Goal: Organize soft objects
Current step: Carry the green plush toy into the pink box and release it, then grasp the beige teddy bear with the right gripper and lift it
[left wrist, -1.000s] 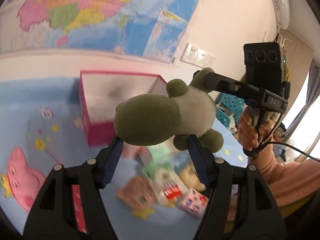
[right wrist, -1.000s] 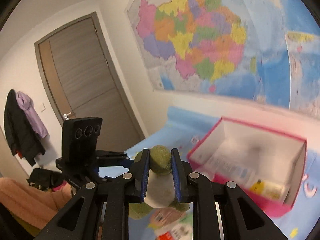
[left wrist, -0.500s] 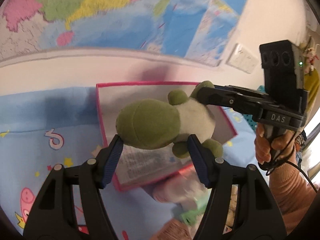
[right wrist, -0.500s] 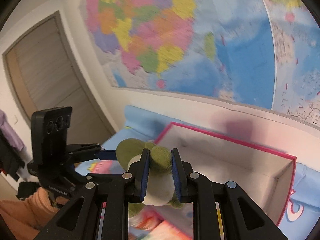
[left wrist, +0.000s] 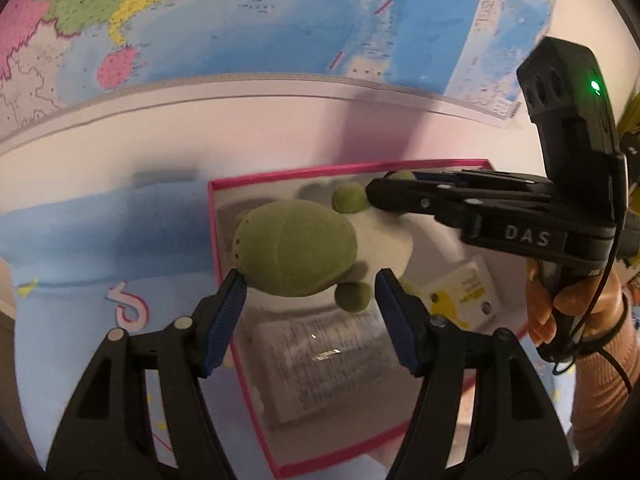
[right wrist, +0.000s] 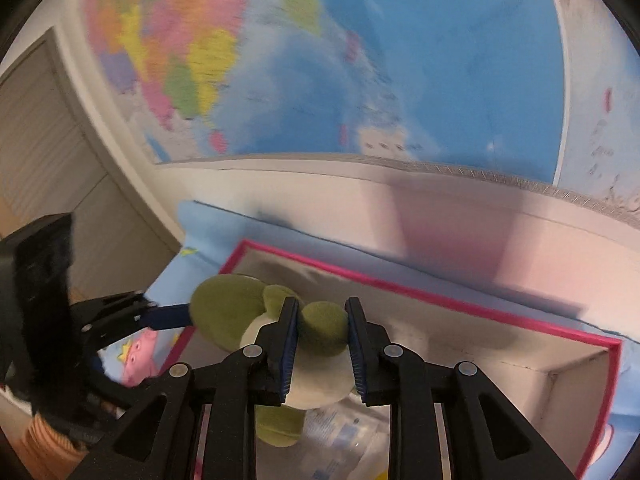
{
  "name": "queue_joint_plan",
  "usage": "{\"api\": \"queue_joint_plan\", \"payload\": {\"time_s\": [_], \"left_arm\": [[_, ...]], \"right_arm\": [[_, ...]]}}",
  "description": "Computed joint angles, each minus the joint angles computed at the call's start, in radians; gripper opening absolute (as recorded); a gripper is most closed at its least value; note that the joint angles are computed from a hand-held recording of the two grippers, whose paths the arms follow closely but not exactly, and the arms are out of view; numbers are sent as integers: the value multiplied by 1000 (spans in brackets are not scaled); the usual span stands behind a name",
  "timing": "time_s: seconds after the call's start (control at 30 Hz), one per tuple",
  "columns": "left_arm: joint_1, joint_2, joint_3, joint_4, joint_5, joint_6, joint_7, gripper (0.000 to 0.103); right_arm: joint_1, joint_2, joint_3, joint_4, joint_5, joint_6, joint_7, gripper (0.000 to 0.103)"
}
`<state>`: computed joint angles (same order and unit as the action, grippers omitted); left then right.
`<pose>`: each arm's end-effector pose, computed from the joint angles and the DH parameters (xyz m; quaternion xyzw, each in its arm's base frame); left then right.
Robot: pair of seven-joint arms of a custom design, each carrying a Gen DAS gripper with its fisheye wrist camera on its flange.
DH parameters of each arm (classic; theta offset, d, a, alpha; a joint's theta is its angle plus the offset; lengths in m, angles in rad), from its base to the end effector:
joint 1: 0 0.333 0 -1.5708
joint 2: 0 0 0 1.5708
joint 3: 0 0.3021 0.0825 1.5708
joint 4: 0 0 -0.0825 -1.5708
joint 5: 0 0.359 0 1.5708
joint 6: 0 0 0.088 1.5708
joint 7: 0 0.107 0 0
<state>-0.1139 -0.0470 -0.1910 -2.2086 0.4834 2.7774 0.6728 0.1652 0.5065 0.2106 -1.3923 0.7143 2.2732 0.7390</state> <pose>0.5117 -0.1837 0.4658 -0.7279 0.6008 -0.2601 0.2041 0.6631 0.2451 0.4656 -0.8513 0.3508 0.0367 0.3885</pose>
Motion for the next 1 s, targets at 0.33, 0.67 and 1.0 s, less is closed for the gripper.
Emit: {"api": "queue_joint_plan", "payload": {"time_s": [0.33, 0.67, 1.0], "left_arm": [[-4, -23, -18, 34, 290, -105, -271, 67], [33, -288, -95, -219, 370, 158, -359, 67], [-194, -316, -78, -348, 94, 330, -89, 68]], "right_arm": [[-28, -36, -6, -44, -21, 12, 49, 47], [-167, -406, -79, -444, 356, -183, -386, 52], [-147, -624, -264, -792, 203, -249, -474, 55]]}}
